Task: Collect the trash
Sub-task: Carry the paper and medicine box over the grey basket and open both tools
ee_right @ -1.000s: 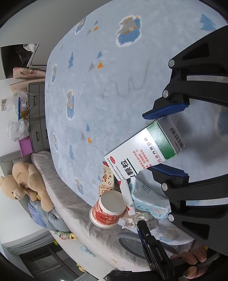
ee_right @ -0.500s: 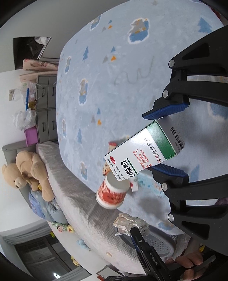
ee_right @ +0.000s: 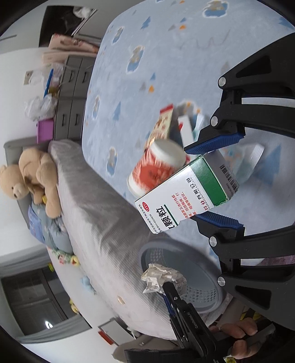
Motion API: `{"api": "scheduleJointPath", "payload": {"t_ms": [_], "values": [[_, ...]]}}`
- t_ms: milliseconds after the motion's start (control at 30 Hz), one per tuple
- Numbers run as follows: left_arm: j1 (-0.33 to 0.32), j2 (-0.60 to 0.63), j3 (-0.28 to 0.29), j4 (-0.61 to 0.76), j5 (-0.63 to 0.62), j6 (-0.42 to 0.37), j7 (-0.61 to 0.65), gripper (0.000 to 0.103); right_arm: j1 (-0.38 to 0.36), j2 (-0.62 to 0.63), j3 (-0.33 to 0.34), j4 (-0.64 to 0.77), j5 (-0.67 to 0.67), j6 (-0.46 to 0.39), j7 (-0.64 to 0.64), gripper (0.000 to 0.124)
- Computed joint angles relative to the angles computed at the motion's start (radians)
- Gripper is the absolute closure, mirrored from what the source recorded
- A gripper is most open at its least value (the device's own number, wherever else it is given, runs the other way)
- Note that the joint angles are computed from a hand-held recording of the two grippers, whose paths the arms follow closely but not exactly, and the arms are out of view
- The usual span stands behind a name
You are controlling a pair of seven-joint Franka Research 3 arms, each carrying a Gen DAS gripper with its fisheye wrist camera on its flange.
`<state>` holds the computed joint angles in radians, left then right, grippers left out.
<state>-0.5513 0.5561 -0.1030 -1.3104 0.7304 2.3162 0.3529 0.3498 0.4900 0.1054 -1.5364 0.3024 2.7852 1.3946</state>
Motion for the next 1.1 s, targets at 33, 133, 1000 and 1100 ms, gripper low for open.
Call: {"api": "scheduleJointPath", "payload": {"t_ms": [33, 133, 1000, 1100], "values": [[0.0, -0.015, 0.006, -0.022, 0.003, -0.005, -0.015, 0.079, 0.002, 0.011, 0.008, 0.017, 0.0, -0.008, -0.009, 0.075], [0.009, -0.05, 0.01, -0.077, 0.017, -0.02, -0.055, 0.079, 0.007, 0.06, 0.032, 0.094, 0.006, -0.046, -0.044, 0.075], [0.104, -0.185, -0.041, -0.29, 0.069, -0.13, -0.23, 0.079, 0.153, 0.452, 0.051, 0.751, -0.005, -0.423, -0.165, 0.075], [0.103, -0.187, -0.042, -0.293, 0.08, -0.14, -0.241, 0.079, 0.168, 0.514, 0.043, 0.859, -0.02, -0.475, -0.148, 0.075]]}}
